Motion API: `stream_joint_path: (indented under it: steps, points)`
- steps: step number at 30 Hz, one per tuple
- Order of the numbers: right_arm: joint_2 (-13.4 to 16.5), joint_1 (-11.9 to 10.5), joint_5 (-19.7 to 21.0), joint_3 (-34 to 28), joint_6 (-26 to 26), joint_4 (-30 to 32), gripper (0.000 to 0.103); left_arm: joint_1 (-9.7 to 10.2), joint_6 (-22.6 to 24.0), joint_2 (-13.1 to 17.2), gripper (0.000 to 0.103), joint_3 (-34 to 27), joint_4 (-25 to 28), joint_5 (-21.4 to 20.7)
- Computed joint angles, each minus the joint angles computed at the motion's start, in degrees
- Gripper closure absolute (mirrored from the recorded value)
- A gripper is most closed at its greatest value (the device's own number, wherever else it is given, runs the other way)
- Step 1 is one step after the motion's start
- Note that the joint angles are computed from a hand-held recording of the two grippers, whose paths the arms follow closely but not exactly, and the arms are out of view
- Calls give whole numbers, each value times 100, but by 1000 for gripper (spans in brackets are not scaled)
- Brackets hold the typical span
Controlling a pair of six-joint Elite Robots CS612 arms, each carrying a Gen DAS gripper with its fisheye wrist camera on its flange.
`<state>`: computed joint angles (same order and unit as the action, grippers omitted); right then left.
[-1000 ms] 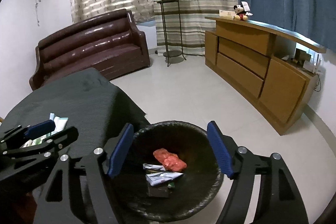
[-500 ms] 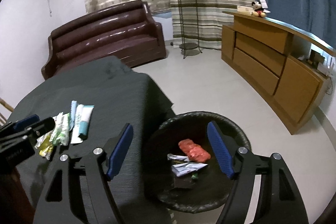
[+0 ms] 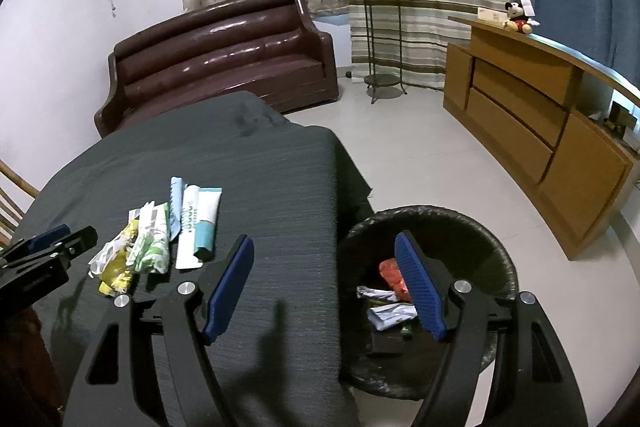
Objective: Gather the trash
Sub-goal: 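Return both grippers to the remaining trash on the table, then grasp the crumpled white wrapper with the left gripper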
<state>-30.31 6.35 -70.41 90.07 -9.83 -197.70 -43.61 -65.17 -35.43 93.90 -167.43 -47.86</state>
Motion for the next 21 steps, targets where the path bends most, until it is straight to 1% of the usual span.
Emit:
stream_joint_path:
  steps: [5,8,13,17,21]
  points:
    - [0,54,8,-7,-24,58,32,41,-29,-23,42,100,-9,-94]
    - [2,71,0,-19,-40,98,32,58,37,2,42,99,-99,-229]
    - [6,93,-29,-36,-77,161,32,72,284,46,42,69,-289,-305]
    - [3,100,-44,-36,-89,192,32,107,510,111,42,-68,-244,-427]
    - [2,101,-35,-46,-93,220,32,171,535,154,42,-125,-152,-629]
